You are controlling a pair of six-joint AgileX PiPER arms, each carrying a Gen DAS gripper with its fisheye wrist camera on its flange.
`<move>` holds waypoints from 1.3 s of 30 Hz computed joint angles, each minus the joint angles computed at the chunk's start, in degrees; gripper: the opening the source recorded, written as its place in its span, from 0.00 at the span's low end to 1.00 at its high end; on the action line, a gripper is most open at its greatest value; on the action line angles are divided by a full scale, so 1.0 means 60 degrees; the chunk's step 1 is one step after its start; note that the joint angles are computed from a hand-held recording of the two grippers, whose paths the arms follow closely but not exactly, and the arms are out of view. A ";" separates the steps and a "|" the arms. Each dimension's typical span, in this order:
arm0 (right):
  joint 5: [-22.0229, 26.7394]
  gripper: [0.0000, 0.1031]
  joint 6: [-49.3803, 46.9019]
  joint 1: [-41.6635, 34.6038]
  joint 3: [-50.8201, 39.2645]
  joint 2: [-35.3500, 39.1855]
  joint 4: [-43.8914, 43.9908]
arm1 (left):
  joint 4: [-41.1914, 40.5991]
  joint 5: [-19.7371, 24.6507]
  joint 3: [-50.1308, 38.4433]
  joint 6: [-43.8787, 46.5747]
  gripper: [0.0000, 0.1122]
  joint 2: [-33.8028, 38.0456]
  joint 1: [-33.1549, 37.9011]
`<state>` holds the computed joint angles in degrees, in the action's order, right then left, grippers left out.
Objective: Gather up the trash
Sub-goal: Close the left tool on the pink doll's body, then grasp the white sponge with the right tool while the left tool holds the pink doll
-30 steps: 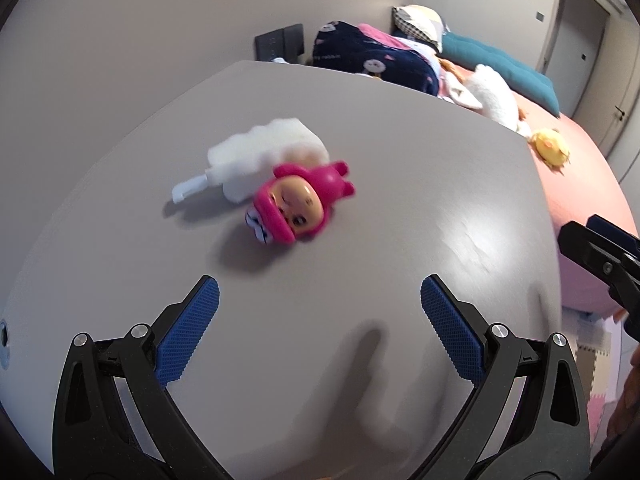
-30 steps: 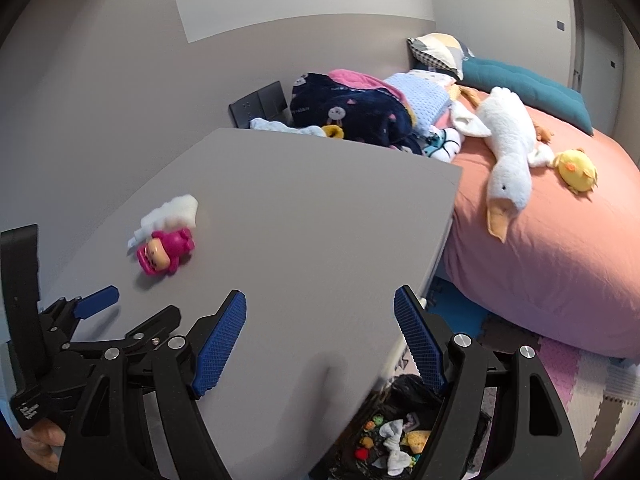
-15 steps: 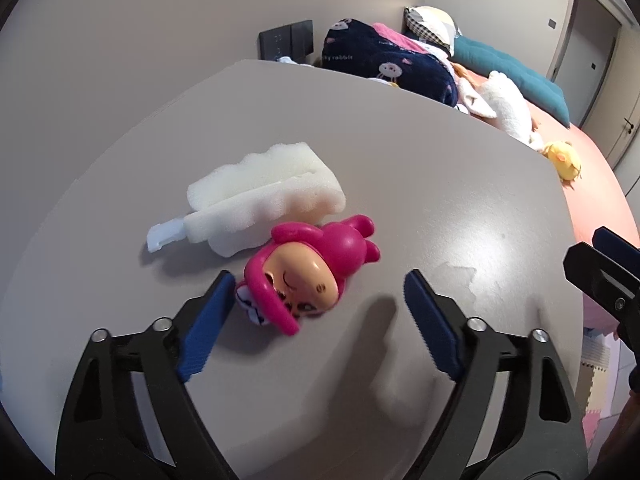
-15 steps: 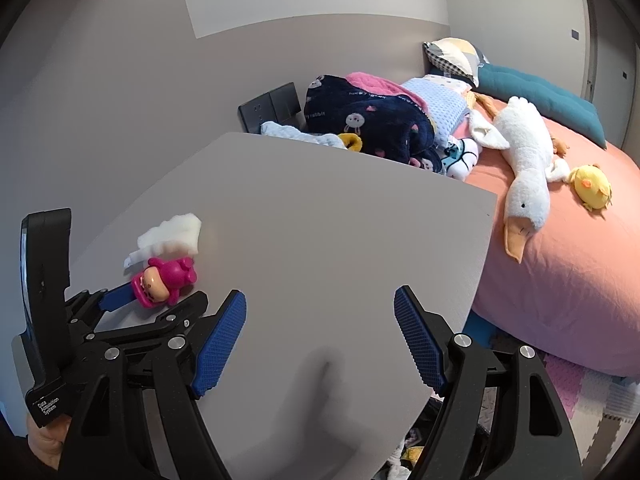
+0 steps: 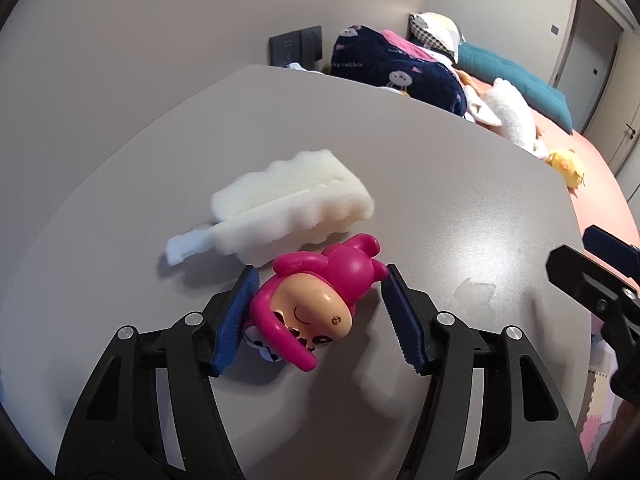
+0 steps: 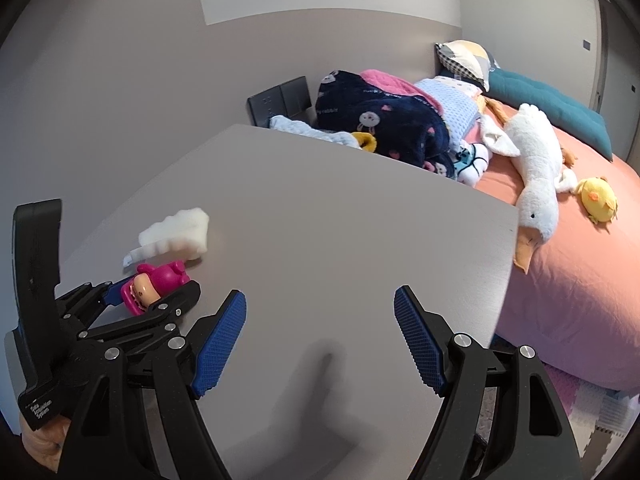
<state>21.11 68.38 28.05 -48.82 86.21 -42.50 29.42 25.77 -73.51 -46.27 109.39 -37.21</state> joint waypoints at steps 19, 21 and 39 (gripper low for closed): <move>0.0366 0.75 -0.0532 0.1407 -0.2518 0.2153 0.1464 | 0.1321 -0.0542 0.2616 -0.0535 0.55 -0.2272 0.2045; 0.0499 0.75 -0.0594 0.1513 -0.2951 0.2458 0.1696 | 0.1274 -0.0620 0.2743 -0.0412 0.55 -0.2381 0.2335; 0.1550 0.74 -0.1254 0.1382 -0.6632 0.5136 0.3582 | -0.0793 -0.1150 0.2982 0.1652 0.55 -0.2518 0.3417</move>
